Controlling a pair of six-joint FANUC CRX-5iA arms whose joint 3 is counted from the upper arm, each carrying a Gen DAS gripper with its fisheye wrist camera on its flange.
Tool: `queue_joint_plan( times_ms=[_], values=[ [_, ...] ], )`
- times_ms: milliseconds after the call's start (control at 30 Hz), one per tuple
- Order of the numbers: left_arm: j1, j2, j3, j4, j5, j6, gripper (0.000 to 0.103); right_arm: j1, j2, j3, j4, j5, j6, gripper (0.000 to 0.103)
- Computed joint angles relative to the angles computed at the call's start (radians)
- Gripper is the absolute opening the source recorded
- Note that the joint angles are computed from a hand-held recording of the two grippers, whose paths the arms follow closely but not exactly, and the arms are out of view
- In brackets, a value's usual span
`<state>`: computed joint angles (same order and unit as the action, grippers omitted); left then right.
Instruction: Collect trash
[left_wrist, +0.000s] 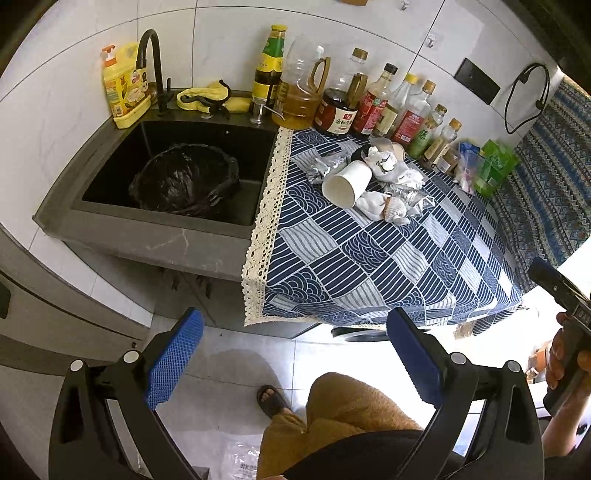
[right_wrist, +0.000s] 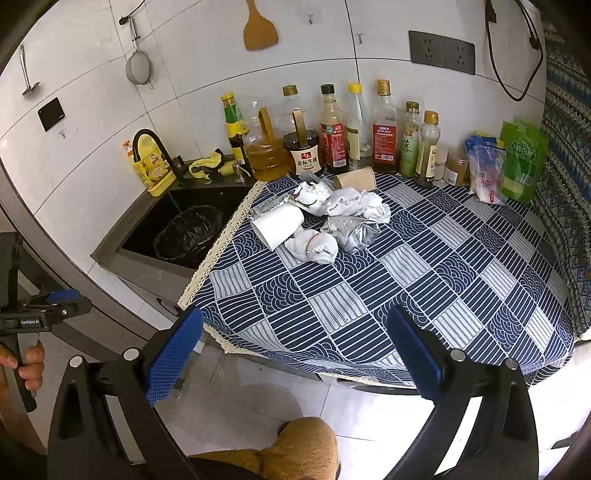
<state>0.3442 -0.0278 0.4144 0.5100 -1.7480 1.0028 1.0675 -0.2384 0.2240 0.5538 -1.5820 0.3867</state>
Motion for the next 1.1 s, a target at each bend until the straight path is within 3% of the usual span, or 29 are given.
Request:
queue_joint_plan(
  times_ms=[333, 600, 833, 1000, 1100],
  values=[
    [-0.041, 0.035, 0.038, -0.015, 0.004, 0.006, 0.096, -0.025, 0.005, 0.005, -0.017, 0.014, 0.016, 0.099],
    [-0.111, 0.101, 0.124, -0.071, -0.001, 0.05, 0.096, -0.155, 0.015, 0.0, -0.108, 0.068, 0.089, 0.099],
    [-0.207, 0.182, 0.218, -0.136, 0.002, 0.133, 0.096, -0.321, 0.065, 0.036, -0.241, 0.125, 0.269, 0.099],
    [-0.314, 0.308, 0.361, -0.215, -0.02, 0.194, 0.096, -0.505, 0.097, 0.066, -0.438, 0.197, 0.456, 0.099],
    [-0.376, 0.387, 0.445, -0.259, -0.03, 0.188, 0.096, -0.616, 0.146, 0.104, -0.547, 0.188, 0.583, 0.099]
  ],
)
